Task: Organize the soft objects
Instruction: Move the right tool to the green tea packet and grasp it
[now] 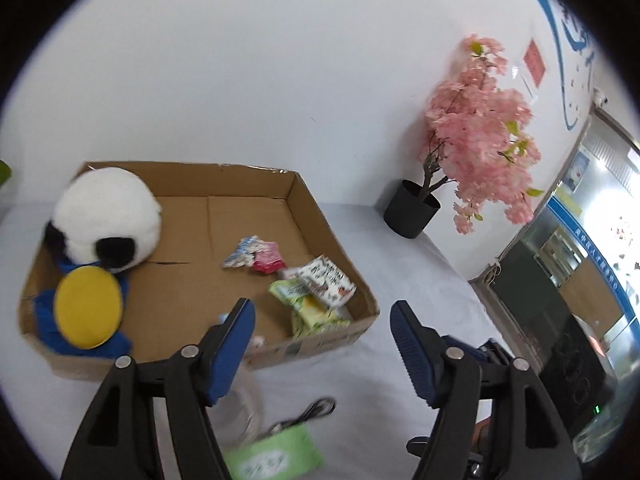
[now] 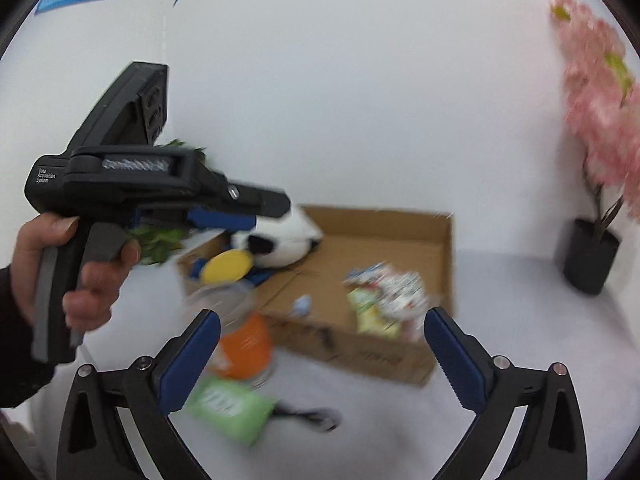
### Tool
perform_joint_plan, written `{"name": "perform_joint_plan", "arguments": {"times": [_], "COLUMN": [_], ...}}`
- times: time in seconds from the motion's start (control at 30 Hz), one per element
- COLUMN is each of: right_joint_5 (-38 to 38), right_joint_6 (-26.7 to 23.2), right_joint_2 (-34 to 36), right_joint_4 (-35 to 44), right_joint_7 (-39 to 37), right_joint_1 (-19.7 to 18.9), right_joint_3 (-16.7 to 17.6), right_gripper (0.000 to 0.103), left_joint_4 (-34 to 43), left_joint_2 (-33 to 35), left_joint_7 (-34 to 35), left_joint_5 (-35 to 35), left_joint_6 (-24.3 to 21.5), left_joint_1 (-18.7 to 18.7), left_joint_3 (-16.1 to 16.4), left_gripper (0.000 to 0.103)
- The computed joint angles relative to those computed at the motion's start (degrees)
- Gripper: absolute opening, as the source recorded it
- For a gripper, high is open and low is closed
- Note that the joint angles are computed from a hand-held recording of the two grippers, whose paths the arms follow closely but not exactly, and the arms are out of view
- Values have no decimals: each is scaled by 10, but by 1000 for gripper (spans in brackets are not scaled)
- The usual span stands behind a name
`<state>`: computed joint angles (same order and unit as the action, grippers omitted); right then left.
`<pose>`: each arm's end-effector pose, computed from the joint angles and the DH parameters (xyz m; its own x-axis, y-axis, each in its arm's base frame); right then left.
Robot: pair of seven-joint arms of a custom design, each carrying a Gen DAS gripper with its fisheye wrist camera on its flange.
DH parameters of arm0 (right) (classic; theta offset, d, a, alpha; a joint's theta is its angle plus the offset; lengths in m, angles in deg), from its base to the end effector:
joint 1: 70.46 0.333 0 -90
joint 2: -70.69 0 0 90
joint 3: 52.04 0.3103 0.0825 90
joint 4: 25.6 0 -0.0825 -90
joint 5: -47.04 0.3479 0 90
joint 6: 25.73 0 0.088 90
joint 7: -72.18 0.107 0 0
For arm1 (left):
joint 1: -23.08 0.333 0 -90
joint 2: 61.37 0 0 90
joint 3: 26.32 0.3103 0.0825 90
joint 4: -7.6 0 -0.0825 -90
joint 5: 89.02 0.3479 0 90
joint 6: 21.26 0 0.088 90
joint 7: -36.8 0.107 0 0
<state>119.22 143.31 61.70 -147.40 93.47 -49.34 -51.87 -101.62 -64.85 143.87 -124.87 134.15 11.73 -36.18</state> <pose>0.4940 0.1251 0.5650 0.4849 -0.8650 -0.1288 -0.4387 -0.1132 -0.8915 0.5264 -0.1850 0.6238 -0.3604 -0.8630 0.3541 -0.6745 -0.0211 -0.7379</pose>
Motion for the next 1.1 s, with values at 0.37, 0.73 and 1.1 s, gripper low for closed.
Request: {"name": "perform_joint_plan", "arguments": {"times": [0.37, 0.73, 1.1], "right_joint_5": [-159, -308, -229], "right_joint_6": [-94, -70, -156], "right_joint_2": [-10, 107, 55], "right_joint_4": [-95, -29, -48], "right_joint_7": [274, 402, 257], "right_joint_1": [12, 12, 34], "right_joint_3": [33, 66, 85], "right_gripper": [103, 91, 84], "left_joint_4": [-244, -313, -323], "left_joint_2": [-162, -172, -179], "left_joint_7": [-88, -172, -178], "left_joint_5": [134, 194, 210], "left_joint_6": [10, 31, 32], "left_joint_1": [31, 36, 16], "left_joint_3": [23, 30, 54], "left_gripper": [71, 71, 71]}}
